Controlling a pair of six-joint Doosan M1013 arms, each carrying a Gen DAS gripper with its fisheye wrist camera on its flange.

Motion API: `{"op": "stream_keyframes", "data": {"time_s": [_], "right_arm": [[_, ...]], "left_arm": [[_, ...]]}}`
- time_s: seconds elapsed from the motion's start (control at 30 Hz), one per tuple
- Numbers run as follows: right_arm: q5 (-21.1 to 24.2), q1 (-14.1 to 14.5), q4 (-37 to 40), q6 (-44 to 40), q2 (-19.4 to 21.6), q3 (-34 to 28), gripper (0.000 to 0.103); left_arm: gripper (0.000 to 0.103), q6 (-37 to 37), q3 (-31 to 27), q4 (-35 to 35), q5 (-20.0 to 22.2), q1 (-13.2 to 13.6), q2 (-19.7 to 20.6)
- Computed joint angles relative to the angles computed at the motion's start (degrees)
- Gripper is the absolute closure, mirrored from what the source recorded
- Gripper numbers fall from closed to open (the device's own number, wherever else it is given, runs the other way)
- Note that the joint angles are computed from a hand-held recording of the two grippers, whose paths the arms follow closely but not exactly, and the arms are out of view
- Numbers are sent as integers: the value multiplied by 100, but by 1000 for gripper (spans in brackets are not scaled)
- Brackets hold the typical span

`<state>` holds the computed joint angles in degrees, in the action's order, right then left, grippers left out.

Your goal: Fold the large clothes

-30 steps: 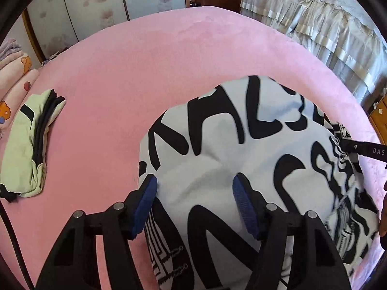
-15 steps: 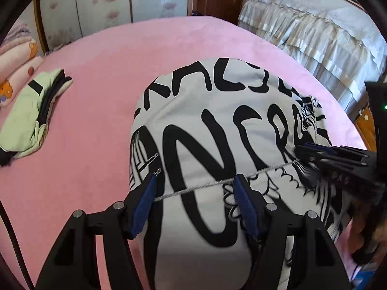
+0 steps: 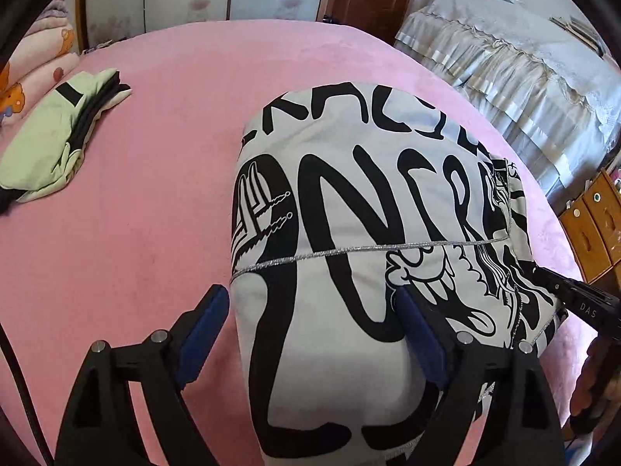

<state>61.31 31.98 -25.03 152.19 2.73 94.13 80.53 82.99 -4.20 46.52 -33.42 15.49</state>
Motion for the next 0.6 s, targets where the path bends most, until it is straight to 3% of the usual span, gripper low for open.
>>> {"op": "stream_keyframes", "data": {"time_s": [0.13,0.43,0.53,0.6], "right_arm": [[20,13,1,88,45,-91,94],[18,164,-68,353,-126,-31,93],[65,287,-125,498,-187,-54,82],[23,358,-93,548,-243,-51,65]], "left_arm": [[17,-72,50,182,54,-57,-93],[17,-118,36,-102,419,-40,-285],[17,-93,66,-124,468,-65,-409],[17,-50,105,-103,434,-91,-514]]}}
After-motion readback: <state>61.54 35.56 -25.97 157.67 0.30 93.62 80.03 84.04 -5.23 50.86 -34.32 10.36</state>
